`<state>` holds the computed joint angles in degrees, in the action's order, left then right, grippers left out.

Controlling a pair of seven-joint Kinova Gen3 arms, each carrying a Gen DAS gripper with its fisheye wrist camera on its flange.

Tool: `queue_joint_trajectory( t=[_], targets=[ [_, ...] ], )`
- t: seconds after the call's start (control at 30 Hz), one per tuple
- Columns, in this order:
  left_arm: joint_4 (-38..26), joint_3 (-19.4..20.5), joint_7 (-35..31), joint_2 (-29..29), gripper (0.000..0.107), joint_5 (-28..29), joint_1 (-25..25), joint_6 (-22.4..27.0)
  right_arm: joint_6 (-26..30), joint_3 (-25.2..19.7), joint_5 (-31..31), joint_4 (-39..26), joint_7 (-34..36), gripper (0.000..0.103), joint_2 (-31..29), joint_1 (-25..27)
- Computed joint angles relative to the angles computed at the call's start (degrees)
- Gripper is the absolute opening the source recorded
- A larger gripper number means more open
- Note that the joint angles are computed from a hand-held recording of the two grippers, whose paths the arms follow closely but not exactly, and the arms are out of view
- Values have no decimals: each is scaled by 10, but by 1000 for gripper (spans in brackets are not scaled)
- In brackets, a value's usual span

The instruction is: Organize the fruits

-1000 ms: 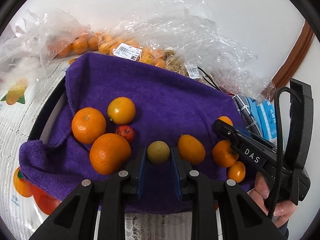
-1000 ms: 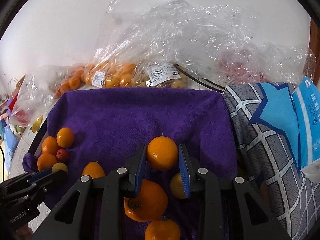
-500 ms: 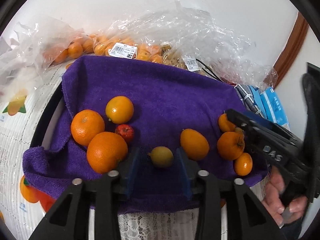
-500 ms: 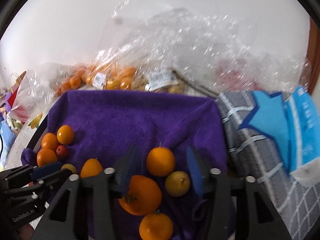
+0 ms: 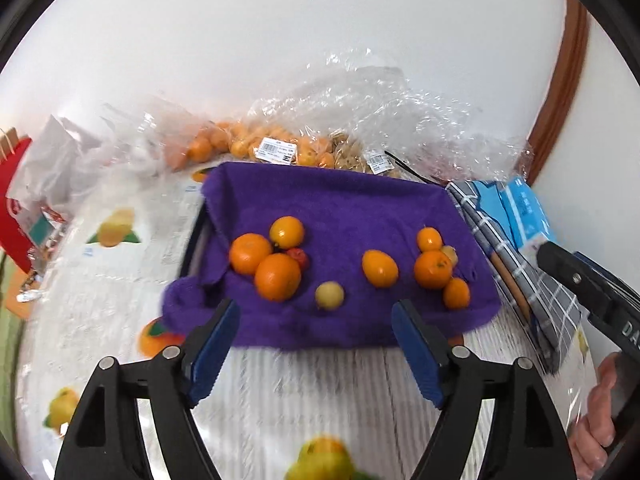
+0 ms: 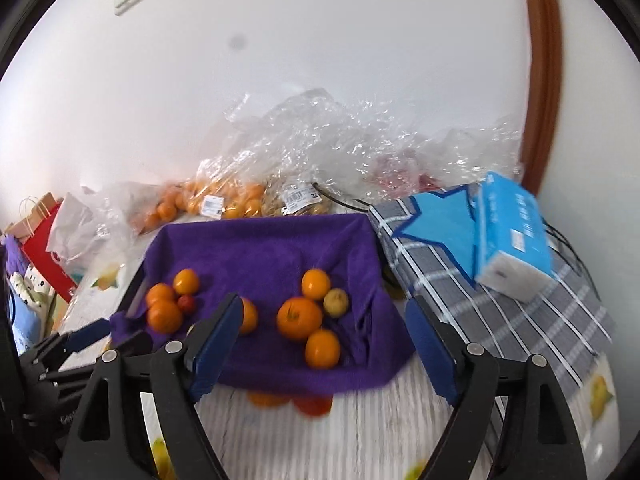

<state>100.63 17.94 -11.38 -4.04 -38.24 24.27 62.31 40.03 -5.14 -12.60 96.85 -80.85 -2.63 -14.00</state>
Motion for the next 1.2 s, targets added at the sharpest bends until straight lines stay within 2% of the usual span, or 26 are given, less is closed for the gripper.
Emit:
queue_joint_trajectory(
  t=[0.03,0.1,0.17,0.23,0.27,0.37,0.5,0.63,0.83,1.2],
  targets=[
    [-4,9,7,-4,83,-6,5,21,8,-7,20,3,-23,83,-12,0],
    [-7,29,28,-18,85,-18,18,62,29,-48,67,12,-69,83,-46,31],
    [-9,40,31,-33,89,-15,24,80,33,-69,109,31,-113,83,-82,40],
    [-11,57,35,-48,91,-13,27,97,47,-48,127,40,-139,85,-107,12],
    [-13,69,39,-55,92,-15,28,109,53,-37,127,49,-148,90,-127,3],
    [-26,106,48,-62,93,-26,31,146,57,-35,126,71,-160,99,-174,10],
    [-39,145,70,-63,95,-45,42,191,84,-6,98,81,-138,102,-218,1],
    [-46,161,80,-65,95,-48,55,205,104,-22,107,87,-135,102,-250,20],
    [-57,189,103,-50,95,-68,82,241,114,-17,95,100,-128,102,-283,21],
    [-66,179,133,-37,95,-92,133,278,120,-25,94,107,-121,102,-299,31]
  ],
)
